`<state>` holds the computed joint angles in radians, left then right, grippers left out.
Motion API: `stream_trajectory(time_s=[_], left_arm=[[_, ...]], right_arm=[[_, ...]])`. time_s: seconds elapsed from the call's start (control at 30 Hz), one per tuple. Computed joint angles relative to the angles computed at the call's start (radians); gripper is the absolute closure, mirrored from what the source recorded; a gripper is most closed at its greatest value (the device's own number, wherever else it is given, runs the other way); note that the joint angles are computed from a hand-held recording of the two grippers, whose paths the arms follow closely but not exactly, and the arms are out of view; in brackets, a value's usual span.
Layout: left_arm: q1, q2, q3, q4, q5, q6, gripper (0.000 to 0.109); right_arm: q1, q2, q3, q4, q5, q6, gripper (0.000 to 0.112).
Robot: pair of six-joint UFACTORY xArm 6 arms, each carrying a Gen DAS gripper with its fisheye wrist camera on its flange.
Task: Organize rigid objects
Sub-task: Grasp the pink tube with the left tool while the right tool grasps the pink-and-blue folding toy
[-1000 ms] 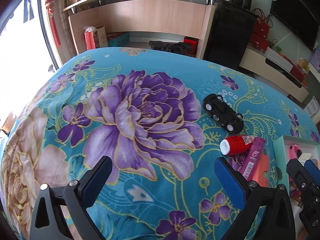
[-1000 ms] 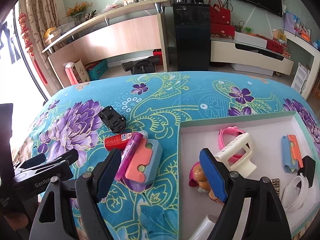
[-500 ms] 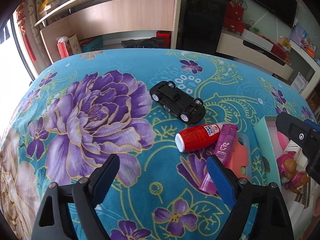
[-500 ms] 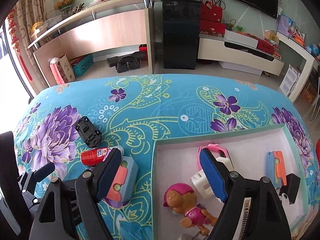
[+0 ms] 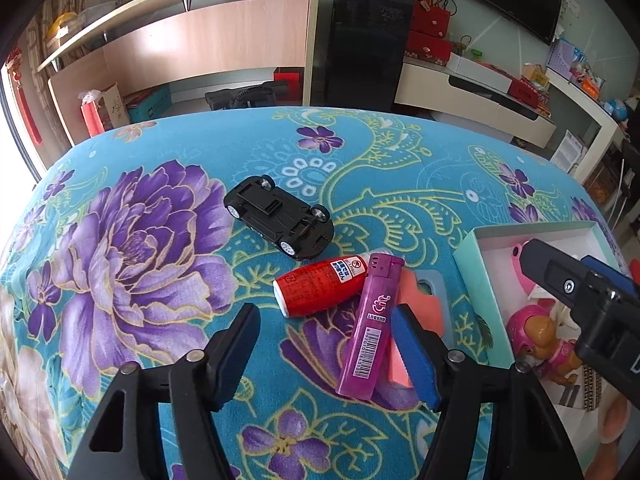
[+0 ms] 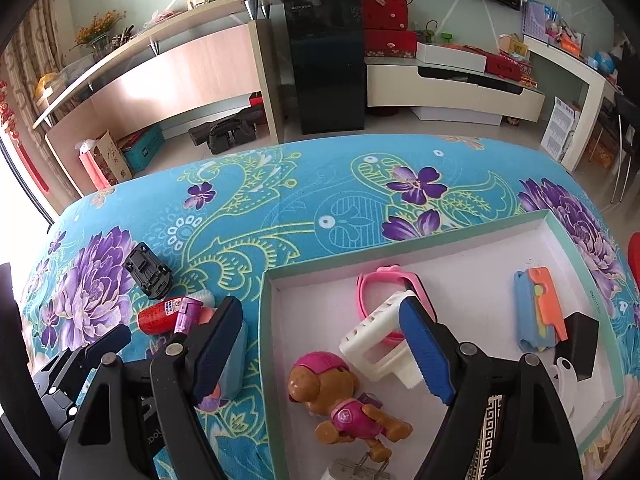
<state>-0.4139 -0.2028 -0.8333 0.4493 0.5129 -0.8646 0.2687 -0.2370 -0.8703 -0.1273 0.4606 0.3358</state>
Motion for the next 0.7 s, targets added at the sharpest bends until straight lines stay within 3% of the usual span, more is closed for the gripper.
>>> stream_trajectory(time_s=[0.13, 0.23, 0.4, 0.5, 0.7], left_arm=[[-0.006, 0.019, -0.008, -0.050, 0.003, 0.041, 0.057], [-0.018, 0.033, -0.025, 0.000, 0.041, 0.016, 0.067], [-0.010, 0.009, 0.004, -0.079, 0.000, 0.075, 0.089], [-0.009, -0.019, 0.020, -0.067, 0.006, 0.047, 0.095], [0.033, -0.123, 0.082, -0.016, 0.071, -0.086, 0.096]], right_arm=[[-0.002, -0.002, 0.005, 0.057, -0.004, -0.041, 0.031], [0.002, -0.004, 0.007, 0.059, -0.008, -0.052, 0.031], [0.007, -0.004, 0.009, 0.070, -0.016, -0.072, 0.031], [0.013, -0.009, 0.016, 0.108, -0.028, -0.114, 0.031], [0.060, -0.020, 0.028, 0.322, -0.054, -0.331, 0.031]])
